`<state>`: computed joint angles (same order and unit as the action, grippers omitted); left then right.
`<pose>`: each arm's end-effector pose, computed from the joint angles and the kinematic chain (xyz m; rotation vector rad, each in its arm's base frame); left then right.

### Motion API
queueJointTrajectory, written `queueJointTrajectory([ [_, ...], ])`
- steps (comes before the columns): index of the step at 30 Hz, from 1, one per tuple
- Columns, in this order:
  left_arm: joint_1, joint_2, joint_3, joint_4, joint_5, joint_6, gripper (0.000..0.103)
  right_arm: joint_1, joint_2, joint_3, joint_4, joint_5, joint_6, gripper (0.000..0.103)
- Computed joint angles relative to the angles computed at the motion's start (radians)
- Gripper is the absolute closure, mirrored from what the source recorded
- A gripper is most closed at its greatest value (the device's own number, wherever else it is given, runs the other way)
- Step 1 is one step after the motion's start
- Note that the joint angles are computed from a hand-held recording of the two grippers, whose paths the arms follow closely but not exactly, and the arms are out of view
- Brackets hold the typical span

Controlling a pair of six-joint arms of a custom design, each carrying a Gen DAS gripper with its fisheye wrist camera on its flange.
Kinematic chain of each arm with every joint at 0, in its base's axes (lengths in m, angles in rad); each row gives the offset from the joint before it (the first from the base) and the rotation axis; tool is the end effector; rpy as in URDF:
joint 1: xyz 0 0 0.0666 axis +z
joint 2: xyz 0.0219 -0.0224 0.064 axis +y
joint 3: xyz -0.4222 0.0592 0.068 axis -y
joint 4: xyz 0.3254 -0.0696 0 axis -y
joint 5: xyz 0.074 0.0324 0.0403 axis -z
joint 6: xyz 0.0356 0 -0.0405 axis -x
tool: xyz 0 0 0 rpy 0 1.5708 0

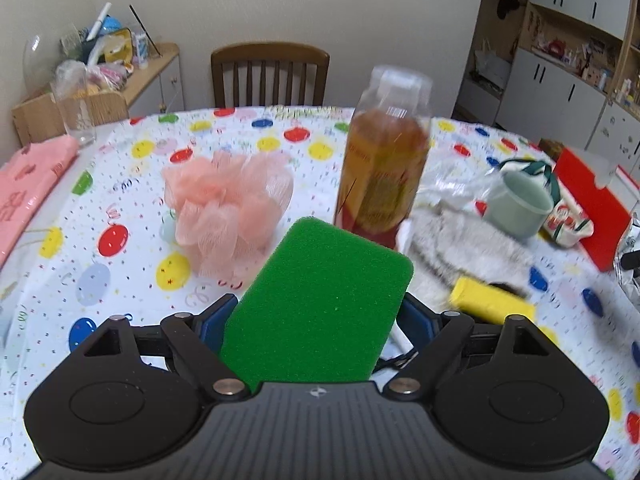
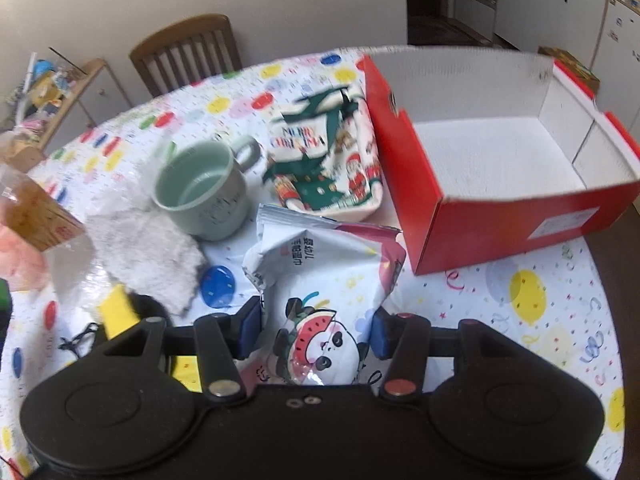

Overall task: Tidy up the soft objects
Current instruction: 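Carry the green sponge and panda snack bag over the red shoebox with both tools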

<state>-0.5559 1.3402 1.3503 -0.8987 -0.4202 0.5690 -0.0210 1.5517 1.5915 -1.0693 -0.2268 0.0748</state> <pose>0.3336 -0.1906 0.4777 -0.1934 2.3506 -0.0209 0.4629 -0.0021 0.4737 -0.1509 2.5763 0.2592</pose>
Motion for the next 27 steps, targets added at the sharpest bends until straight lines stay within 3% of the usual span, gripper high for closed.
queueJointTrajectory([
  [14,-0.143,0.138,0.350,-0.233,-0.094,0.088,0.017,-0.103,0.037,0.235,-0.180,-0.162,0.177,0.051],
  [27,-0.262,0.456,0.857,-0.396,-0.117,0.128,0.017,-0.248,0.200,0.548,-0.366,-0.302,0.348,0.051],
])
